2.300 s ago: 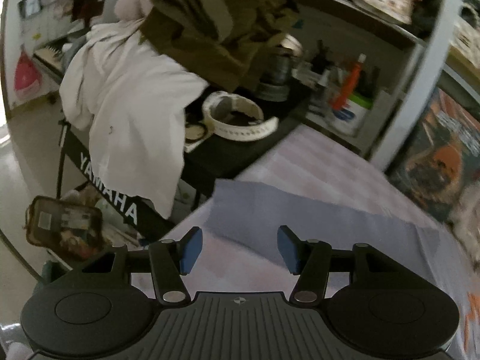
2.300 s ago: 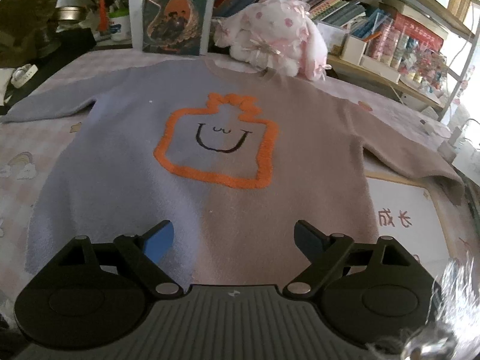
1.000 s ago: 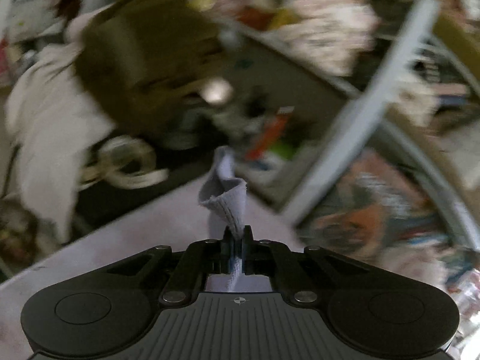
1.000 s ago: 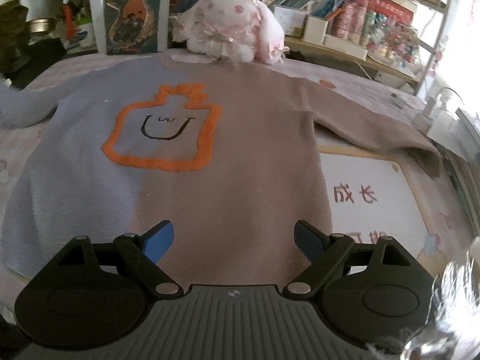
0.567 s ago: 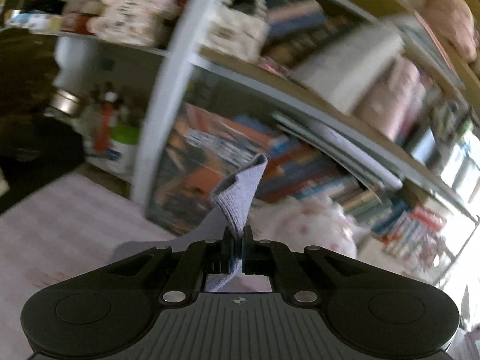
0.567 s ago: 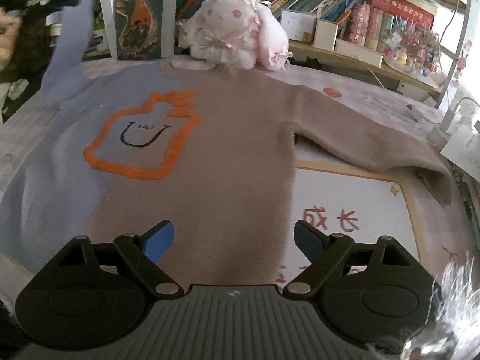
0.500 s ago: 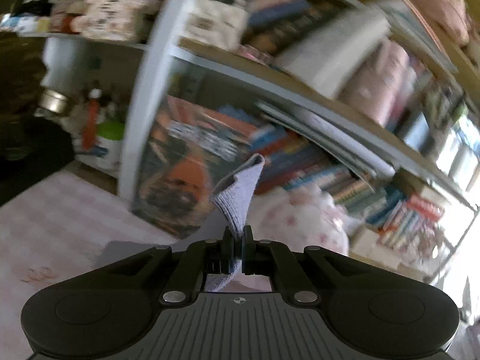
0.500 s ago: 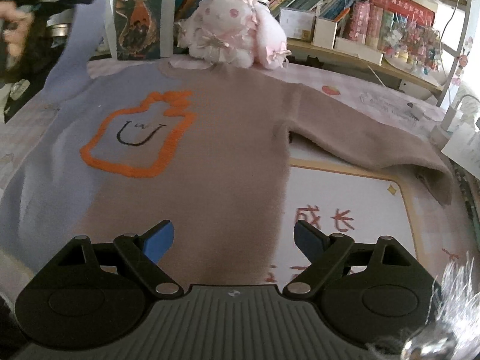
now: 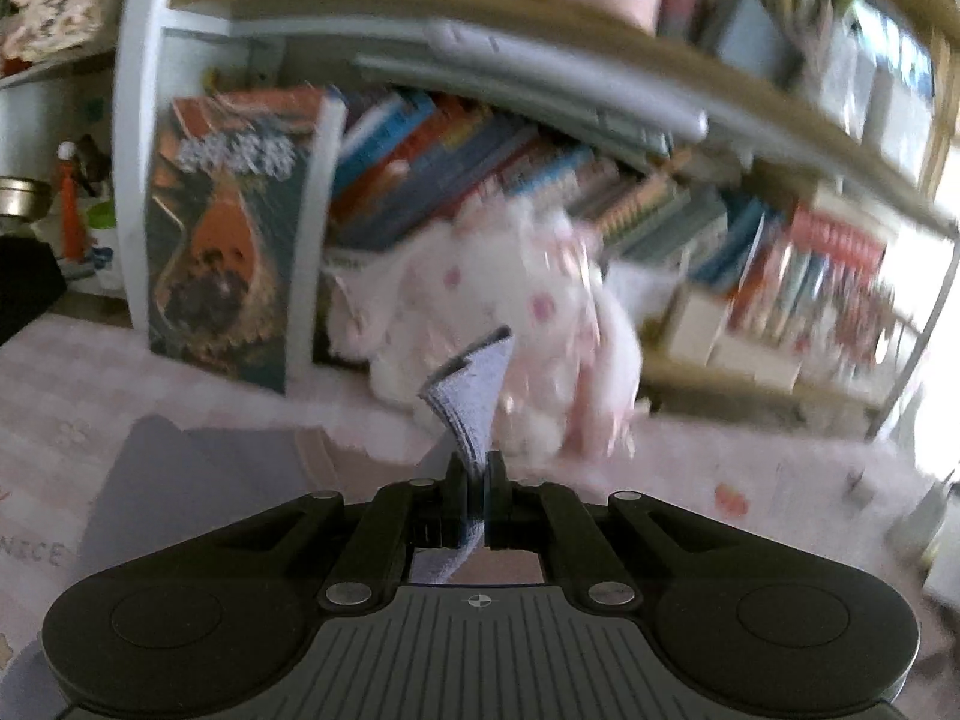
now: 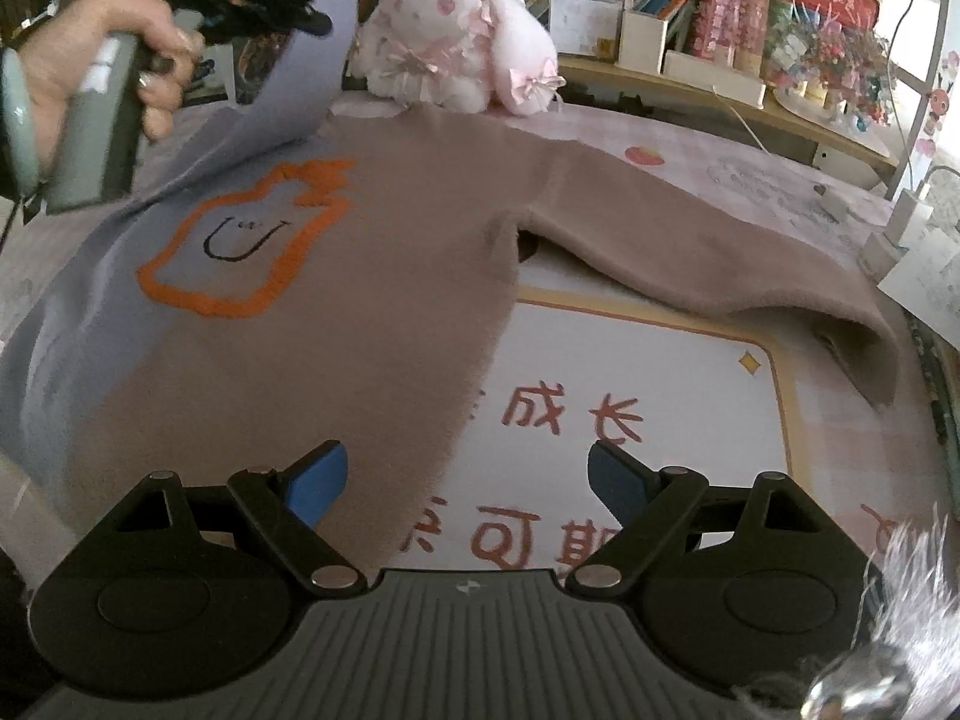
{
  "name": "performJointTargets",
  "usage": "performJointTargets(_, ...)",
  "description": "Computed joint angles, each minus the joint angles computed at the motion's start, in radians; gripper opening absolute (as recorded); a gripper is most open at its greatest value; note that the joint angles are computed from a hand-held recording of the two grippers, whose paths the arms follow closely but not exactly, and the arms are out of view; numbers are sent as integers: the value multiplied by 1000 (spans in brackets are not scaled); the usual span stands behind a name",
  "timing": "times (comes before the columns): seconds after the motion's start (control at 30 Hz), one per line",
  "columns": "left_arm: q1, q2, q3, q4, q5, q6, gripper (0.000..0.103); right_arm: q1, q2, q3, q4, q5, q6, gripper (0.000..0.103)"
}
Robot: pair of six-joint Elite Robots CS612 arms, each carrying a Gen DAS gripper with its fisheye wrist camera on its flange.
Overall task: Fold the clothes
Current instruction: 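Fold the lavender sleeve across the sweater body with the left gripper and release, then grasp the sweater body edge with the left gripper while the right gripper pinches the taupe side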
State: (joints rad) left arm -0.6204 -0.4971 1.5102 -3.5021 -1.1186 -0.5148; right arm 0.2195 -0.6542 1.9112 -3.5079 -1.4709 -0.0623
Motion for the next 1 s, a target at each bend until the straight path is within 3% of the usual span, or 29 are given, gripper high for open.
performJointTargets(0.07, 0, -2, -8, 72, -20, -7, 17, -4, -1, 4, 1, 0, 1, 87)
performJointTargets(0.1, 1, -4, -11, 107, -39, -12, 32, -5, -2, 5, 3, 0, 4, 87)
performJointTargets(0.17, 4, -16, 4, 120, -89, -9, 51, -5, -2, 5, 5, 0, 11, 87)
performJointTargets(0.27, -9, -29, 68, -9, -96, 52, 63, -5, -2, 4, 7, 2, 22, 87)
performJointTargets(0.4, -18, -69, 196, -100, -66, 67, 64, 2, 3, -10, 27, 5, 53, 87)
performJointTargets(0.57, -26, -120, 366, -84, 105, 72, 63, 20, 7, -29, 52, -6, 97, 84)
performJointTargets(0.63, -15, -139, 419, -62, 139, 64, 63, 30, 7, -34, 60, -20, 116, 83)
performJointTargets(0.7, 4, -160, 464, -21, 130, 25, 61, 42, 5, -37, 71, -42, 138, 79)
performJointTargets(0.83, 45, -173, 507, -36, 39, -50, 61, 70, 1, -41, 109, -106, 192, 68)
performJointTargets(0.93, 65, -172, 513, -43, -22, -48, 60, 87, -1, -41, 127, -154, 244, 63)
performJointTargets(1.0, 74, -171, 513, -40, -65, -35, 51, 98, -2, -41, 129, -181, 275, 58)
